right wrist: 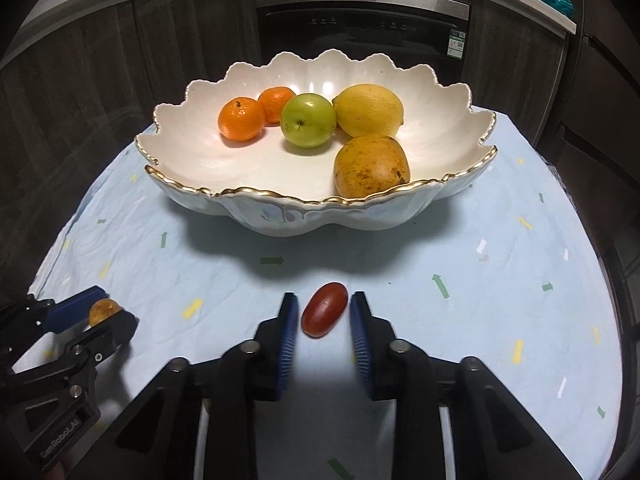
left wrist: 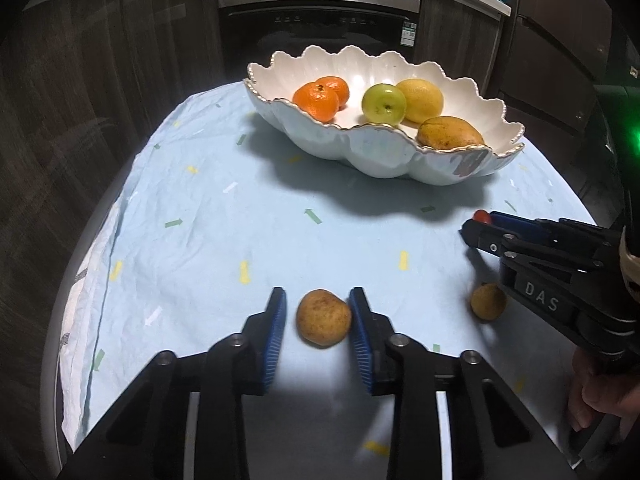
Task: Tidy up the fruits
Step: 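Close the left tool on the brown fruit while the right tool grasps the red date, then lift the brown fruit with the left tool while the right tool lifts the red date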
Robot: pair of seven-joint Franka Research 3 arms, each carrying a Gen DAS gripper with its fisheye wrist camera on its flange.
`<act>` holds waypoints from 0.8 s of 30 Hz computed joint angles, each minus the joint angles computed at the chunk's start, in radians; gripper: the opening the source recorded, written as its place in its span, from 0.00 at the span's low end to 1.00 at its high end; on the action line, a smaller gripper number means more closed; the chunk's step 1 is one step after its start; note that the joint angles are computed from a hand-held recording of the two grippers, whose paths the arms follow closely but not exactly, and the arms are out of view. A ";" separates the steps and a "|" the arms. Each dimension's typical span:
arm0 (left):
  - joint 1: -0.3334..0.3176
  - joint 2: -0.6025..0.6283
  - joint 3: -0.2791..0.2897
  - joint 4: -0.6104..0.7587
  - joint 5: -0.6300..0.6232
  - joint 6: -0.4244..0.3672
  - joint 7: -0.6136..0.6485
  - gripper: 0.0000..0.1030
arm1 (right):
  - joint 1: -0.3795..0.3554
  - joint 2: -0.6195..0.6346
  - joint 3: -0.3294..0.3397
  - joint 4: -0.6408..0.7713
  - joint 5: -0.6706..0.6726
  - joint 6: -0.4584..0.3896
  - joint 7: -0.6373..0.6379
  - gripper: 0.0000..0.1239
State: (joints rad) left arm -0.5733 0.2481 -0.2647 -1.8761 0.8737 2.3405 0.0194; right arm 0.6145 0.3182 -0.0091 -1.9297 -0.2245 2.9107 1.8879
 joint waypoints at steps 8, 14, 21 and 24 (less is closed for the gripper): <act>-0.003 0.002 0.001 0.006 -0.001 -0.009 0.007 0.26 | 0.003 -0.003 -0.003 -0.003 -0.001 0.002 -0.004 0.18; -0.004 -0.006 -0.001 0.006 0.006 -0.020 0.003 0.26 | 0.001 -0.010 -0.002 -0.011 0.000 0.010 -0.003 0.18; -0.008 -0.012 -0.006 0.016 0.013 -0.042 0.008 0.26 | -0.006 -0.037 0.005 -0.037 0.004 0.026 -0.005 0.18; -0.012 -0.015 -0.008 0.023 0.020 -0.055 0.009 0.26 | -0.009 -0.053 0.007 -0.051 0.002 0.034 -0.004 0.18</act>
State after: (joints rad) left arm -0.5849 0.2329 -0.2725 -1.8533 0.8935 2.2859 0.0280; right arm 0.6054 0.2647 -0.0019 -1.9811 -0.2224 2.9452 1.8843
